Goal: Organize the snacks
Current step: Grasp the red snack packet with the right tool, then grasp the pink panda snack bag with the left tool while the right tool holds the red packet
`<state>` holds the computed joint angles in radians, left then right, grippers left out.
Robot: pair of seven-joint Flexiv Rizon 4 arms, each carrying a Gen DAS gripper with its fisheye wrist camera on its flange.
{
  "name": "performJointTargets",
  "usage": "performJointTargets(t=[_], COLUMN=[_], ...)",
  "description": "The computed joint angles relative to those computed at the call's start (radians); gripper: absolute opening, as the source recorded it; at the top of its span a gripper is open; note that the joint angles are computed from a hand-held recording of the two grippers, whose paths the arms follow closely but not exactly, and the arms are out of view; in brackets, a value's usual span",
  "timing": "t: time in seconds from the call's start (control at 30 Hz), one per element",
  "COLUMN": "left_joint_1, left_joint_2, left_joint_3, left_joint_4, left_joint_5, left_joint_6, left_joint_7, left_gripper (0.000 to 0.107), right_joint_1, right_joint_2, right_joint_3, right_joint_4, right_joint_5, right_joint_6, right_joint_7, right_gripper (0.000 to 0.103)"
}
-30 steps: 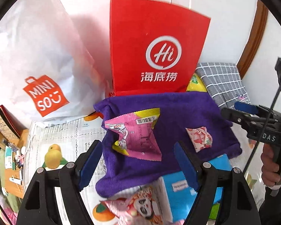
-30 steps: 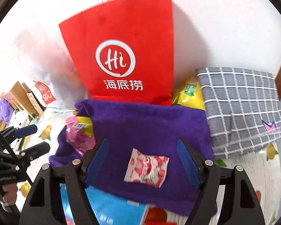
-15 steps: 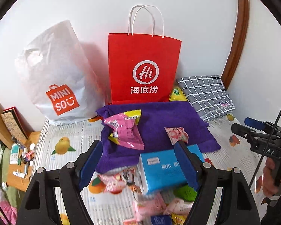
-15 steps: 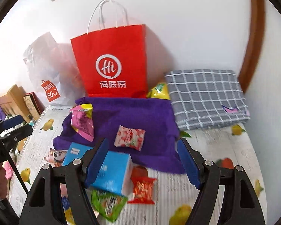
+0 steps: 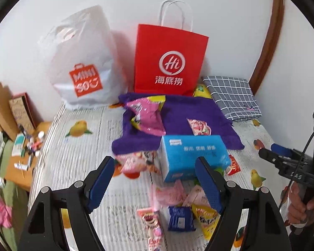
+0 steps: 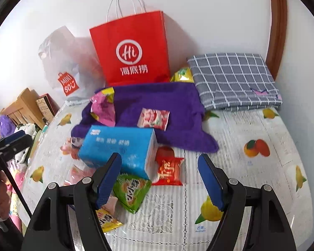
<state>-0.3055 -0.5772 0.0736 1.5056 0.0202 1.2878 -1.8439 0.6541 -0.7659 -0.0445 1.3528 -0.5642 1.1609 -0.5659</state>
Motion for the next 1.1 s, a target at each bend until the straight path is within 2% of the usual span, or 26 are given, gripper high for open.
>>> performJointTargets(t=[0.07, 0.2, 0.3, 0.43, 0.6, 0.63, 0.67, 0.8, 0.97, 1.1], left_joint_1=[-0.006, -0.023, -0.021, -0.015, -0.007, -0.008, -0.007, -0.003, 0.012, 0.026], left_joint_2=[0.005, -0.003, -0.006, -0.001, 0.002, 0.001, 0.002, 0.007, 0.017, 0.012], left_joint_3=[0.013, 0.045, 0.048, 0.046, 0.043, 0.044, 0.043, 0.04, 0.026, 0.009], left_joint_4=[0.029, 0.04, 0.046, 0.062, 0.074, 0.074, 0.076, 0.091, 0.125, 0.141], left_joint_5=[0.003, 0.022, 0.033, 0.039, 0.038, 0.039, 0.04, 0.042, 0.027, 0.002], left_joint_6=[0.017, -0.006, -0.011, -0.004, -0.009, -0.011, -0.011, -0.003, 0.025, 0.037], left_joint_7=[-0.024, -0.069, -0.09, -0.108, -0.125, -0.129, -0.132, -0.137, -0.132, -0.118], left_gripper=[0.078, 0.078, 0.078, 0.078, 0.078, 0.078, 0.078, 0.078, 0.078, 0.078], right_joint_1=[0.006, -0.038, -0.052, -0.074, -0.074, -0.074, -0.076, -0.057, -0.073, -0.031], right_joint_2=[-0.011, -0.066, -0.105, -0.152, -0.21, -0.217, -0.22, -0.161, -0.067, -0.039], right_joint_3=[-0.016, 0.043, 0.059, 0.09, 0.112, 0.115, 0.121, 0.087, 0.126, 0.082], right_joint_4=[0.014, -0.024, -0.06, -0.118, -0.21, -0.221, -0.223, -0.114, 0.047, 0.11], right_joint_5=[-0.011, 0.045, 0.08, 0.128, 0.173, 0.183, 0.196, 0.199, 0.216, 0.168], right_joint_6=[0.014, -0.004, -0.017, -0.028, -0.111, -0.123, -0.127, -0.064, 0.013, 0.026], right_joint_7=[0.014, -0.05, -0.093, -0.166, -0.269, -0.282, -0.296, -0.286, -0.314, -0.289], right_gripper=[0.074, 0.058, 0.053, 0.053, 0.052, 0.049, 0.042, 0.041, 0.042, 0.045])
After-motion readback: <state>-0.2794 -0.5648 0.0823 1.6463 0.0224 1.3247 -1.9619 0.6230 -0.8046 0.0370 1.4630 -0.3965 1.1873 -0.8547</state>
